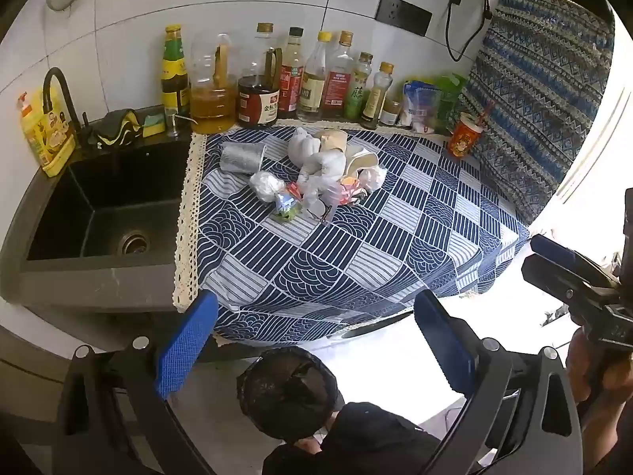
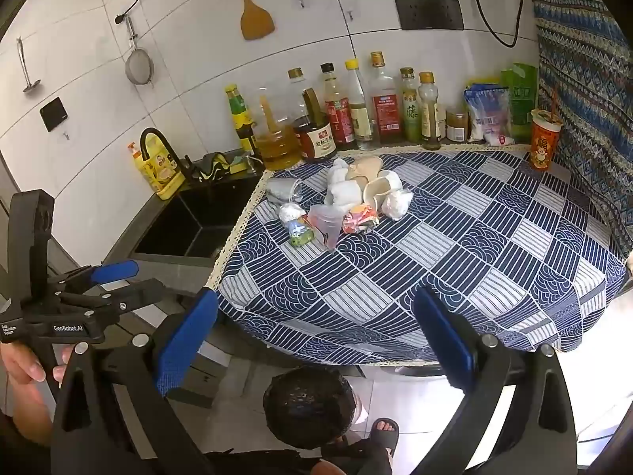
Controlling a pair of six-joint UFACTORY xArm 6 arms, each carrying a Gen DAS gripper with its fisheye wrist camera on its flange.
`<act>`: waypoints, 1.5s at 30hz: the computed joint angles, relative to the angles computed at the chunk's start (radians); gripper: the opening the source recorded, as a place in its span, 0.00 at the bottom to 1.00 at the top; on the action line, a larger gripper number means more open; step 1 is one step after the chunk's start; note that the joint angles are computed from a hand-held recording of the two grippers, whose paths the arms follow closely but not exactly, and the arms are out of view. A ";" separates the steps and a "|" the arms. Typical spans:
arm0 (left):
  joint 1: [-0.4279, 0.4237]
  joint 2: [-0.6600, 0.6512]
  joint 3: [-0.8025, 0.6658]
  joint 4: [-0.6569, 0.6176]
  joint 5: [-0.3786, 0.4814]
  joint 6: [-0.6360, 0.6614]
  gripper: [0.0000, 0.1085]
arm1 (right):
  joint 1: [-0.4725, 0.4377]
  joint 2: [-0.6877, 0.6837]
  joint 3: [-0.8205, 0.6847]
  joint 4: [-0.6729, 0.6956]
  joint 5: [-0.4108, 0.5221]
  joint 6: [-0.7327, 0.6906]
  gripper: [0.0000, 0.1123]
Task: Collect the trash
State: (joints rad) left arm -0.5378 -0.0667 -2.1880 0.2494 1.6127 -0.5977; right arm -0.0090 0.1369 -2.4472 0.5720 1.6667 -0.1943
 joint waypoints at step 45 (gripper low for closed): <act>-0.025 -0.065 0.066 -0.003 -0.013 -0.015 0.89 | 0.006 -0.060 0.065 -0.031 -0.011 0.044 0.88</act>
State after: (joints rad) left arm -0.5629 -0.1320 -2.1217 0.2469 1.6001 -0.6125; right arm -0.0034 0.0768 -2.3822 0.5413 1.6553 -0.1508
